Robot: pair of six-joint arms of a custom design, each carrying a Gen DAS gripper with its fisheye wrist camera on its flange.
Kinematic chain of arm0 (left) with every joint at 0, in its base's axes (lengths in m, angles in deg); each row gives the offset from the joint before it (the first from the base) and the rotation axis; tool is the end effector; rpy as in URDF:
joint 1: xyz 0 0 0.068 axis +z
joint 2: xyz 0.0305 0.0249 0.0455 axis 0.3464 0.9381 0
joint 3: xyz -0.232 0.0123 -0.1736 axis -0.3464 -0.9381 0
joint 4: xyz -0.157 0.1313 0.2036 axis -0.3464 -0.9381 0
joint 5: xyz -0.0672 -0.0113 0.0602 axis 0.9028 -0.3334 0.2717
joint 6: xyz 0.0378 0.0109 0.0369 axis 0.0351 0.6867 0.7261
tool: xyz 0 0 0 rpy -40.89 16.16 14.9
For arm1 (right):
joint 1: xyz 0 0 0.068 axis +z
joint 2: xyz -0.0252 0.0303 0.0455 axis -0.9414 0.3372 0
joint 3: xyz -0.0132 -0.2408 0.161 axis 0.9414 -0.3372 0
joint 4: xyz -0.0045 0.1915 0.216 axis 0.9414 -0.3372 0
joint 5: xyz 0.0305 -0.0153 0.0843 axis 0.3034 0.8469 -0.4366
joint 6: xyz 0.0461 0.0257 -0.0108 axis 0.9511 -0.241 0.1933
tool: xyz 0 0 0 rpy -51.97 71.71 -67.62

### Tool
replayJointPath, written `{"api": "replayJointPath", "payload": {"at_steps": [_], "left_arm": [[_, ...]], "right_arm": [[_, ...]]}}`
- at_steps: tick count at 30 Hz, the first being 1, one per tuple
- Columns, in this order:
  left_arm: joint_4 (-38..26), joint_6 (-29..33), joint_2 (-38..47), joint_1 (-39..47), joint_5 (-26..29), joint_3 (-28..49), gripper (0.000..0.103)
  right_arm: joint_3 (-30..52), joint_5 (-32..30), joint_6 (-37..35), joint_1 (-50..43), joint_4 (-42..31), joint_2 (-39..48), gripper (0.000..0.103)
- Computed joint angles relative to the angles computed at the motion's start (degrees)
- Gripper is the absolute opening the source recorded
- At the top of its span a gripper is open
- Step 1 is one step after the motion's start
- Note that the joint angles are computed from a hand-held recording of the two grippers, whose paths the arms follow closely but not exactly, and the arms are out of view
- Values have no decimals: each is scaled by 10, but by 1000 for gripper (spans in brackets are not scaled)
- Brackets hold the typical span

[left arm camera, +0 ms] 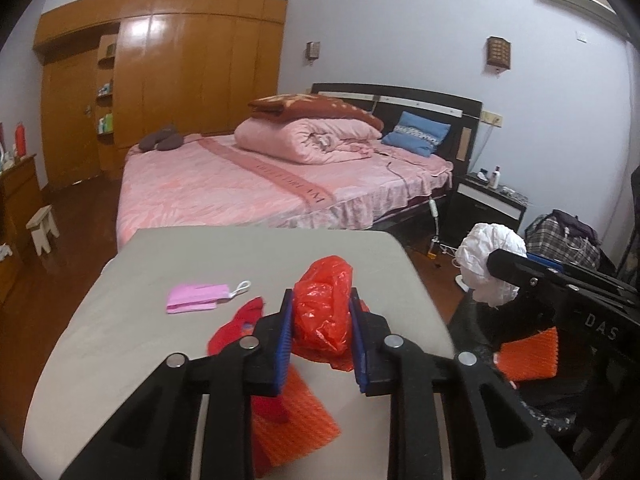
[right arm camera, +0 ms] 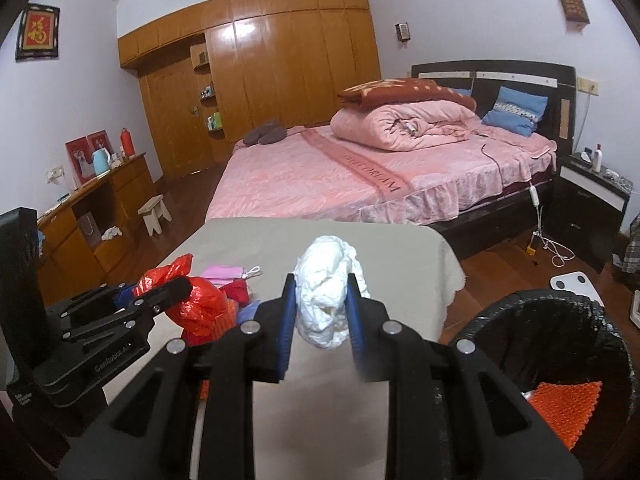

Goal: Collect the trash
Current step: 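Move bag and tissue over the bin and open both tools to drop them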

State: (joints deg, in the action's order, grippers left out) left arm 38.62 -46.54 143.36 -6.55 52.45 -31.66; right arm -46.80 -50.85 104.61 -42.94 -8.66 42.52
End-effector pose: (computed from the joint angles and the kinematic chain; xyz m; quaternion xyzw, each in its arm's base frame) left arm 0.3518 -0.1858 0.1437 0.2529 0.8281 -0.1959 0.4603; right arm 0.2422 0.1074 0.1533 0.1020 0.8593 0.0251 0.5005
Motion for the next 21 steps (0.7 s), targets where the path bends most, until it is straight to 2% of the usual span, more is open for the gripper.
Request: {"api": "replayJointPath", "payload": {"at_steps": [10,21], "left_arm": [[-3,-3,-12,-51,-1,3,24],[-7,-4,6,-143,-1,43,24]], "right_arm": [[-66,42,21,-2,-67,-128,23],[-138,88,42,-36,-233,-350,23]]}}
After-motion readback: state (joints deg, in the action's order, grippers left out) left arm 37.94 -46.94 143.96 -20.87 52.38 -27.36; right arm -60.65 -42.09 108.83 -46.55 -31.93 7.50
